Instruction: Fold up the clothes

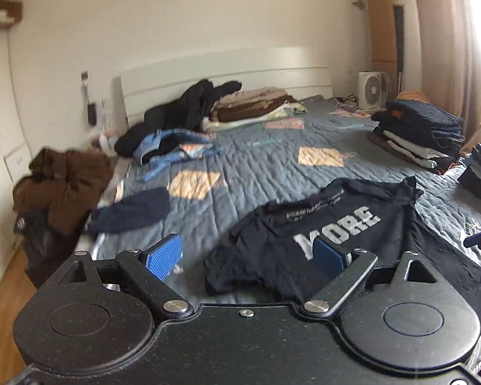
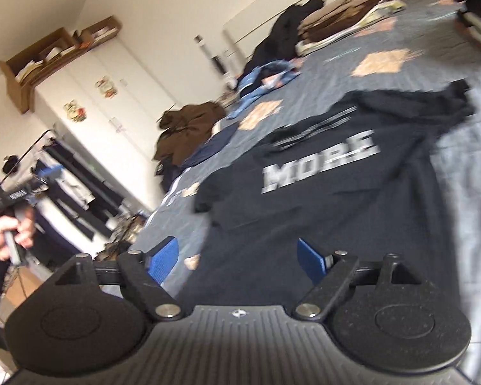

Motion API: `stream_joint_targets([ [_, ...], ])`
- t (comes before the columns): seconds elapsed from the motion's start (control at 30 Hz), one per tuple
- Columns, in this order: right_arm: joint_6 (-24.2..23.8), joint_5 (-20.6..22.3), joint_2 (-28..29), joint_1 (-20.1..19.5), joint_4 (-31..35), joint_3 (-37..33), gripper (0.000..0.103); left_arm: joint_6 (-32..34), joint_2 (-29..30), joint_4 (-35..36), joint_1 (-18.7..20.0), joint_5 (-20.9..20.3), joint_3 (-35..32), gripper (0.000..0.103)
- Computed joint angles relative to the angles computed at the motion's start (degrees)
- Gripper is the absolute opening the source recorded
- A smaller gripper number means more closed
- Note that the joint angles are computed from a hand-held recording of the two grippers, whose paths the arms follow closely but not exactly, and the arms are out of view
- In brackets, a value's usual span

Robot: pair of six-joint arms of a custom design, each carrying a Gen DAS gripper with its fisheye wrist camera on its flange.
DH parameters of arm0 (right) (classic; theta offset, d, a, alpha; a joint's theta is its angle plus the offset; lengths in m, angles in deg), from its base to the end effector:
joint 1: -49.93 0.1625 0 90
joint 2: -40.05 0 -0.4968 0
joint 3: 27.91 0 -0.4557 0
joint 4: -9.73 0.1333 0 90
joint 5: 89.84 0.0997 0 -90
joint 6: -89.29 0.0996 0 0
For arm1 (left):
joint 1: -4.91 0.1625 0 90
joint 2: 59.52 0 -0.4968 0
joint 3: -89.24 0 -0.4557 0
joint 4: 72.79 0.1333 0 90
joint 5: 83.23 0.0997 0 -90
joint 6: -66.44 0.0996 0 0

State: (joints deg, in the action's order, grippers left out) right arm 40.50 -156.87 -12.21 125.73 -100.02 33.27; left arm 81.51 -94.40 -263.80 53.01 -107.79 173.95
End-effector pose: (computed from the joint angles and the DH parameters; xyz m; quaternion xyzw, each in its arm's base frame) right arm -0.0464 -0.8851 0.4134 -0.3080 0.9259 -0.1824 0.1207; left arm -0.3651 -0.7422 0.1501 0.1567 0.7783 -0.4666 0.3899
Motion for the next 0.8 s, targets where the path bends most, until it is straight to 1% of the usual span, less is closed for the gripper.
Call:
stream_joint_targets([
  [0.07, -0.28, 1.74, 0.17, 1.33, -1.29, 3.24, 0.081, -7.55, -0.34, 2.27, 2.76, -2.1, 1.2, 0.086],
  [0.1, 0.43, 2.64, 0.81, 2.03, -1.99, 3.94, 0.081, -12.44, -0.69, 3.71, 4.05, -4.31, 2.01, 0.08],
  [0.13, 1.07, 3.21, 1.84, 2.89, -2.09, 3.92, 0.081, -16.25, -2.21, 3.41, 4.95, -7.33, 4.86, 0.076],
  [0.17, 1.16, 2.73, 3.71, 4.19, -0.62, 2.25, 0.081, -19.41, -3.52, 2.87, 5.88, -10.4, 7.4, 0.076],
  [0.2, 0.53, 1.36, 5.72, 5.73, 1.37, -0.04, 0.081, -20.9, -4.17, 2.78, 6.61, -13.28, 9.04, 0.076],
  [0.27, -0.38, -2.31, 10.21, 8.93, 4.02, -5.28, 0.081, -22.65, -5.86, 3.42, 7.59, -18.83, 12.98, 0.076],
  [0.33, -1.71, -6.16, 15.76, 11.93, 6.62, -11.8, 0.081, -24.42, -6.91, 5.53, 8.31, -23.81, 15.39, 0.076],
  [0.37, -3.05, -8.93, 19.36, 13.44, 8.72, -16.43, 0.081, -25.54, -7.25, 6.28, 8.55, -26.34, 16.7, 0.076],
  [0.4, -4.31, -12.42, 22.56, 14.93, 9.66, -20.23, 0.081, -25.76, -7.43, 6.65, 8.91, -29.1, 17.56, 0.077],
  [0.43, -5.8, -16.04, 25.2, 16.23, 9.77, -23.01, 0.081, -25.61, -7.1, 5.53, 9.23, -31.34, 18.67, 0.078],
  [0.47, -7.81, -19.98, 28.35, 17.55, 10.38, -26.53, 0.081, -25.69, -6.98, 5.86, 9.55, -33.35, 19.18, 0.078],
  [0.5, -9.87, -23.16, 30.52, 18.58, 9.5, -28.23, 0.081, -25.71, -6.79, 6.16, 9.88, -35.34, 19.6, 0.078],
  [0.6, -16.01, -29.99, 33.87, 20.67, 3.52, -27.77, 0.081, -26.82, -5.67, 7.35, 10.94, -39.92, 19.82, 0.078],
  [0.67, -21.3, -33.31, 33.95, 21.57, -2.57, -23.82, 0.081, -27.12, -5.39, 7.65, 11.55, -42.63, 20.18, 0.078],
  [0.73, -28.59, -35.2, 33.32, 22.04, -8.47, -19.18, 0.081, -27.95, -5.33, 7.72, 12.17, -44.77, 20.75, 0.078],
  [0.77, -32.08, -36.13, 33.08, 22.25, -11.51, -16.99, 0.081, -28.74, -5.27, 7.69, 12.66, -45.6, 20.89, 0.078],
  [0.8, -35.25, -37.07, 32.8, 22.34, -14.78, -14.81, 0.081, -29.34, -5.14, 7.62, 12.87, -45.48, 21.09, 0.078],
])
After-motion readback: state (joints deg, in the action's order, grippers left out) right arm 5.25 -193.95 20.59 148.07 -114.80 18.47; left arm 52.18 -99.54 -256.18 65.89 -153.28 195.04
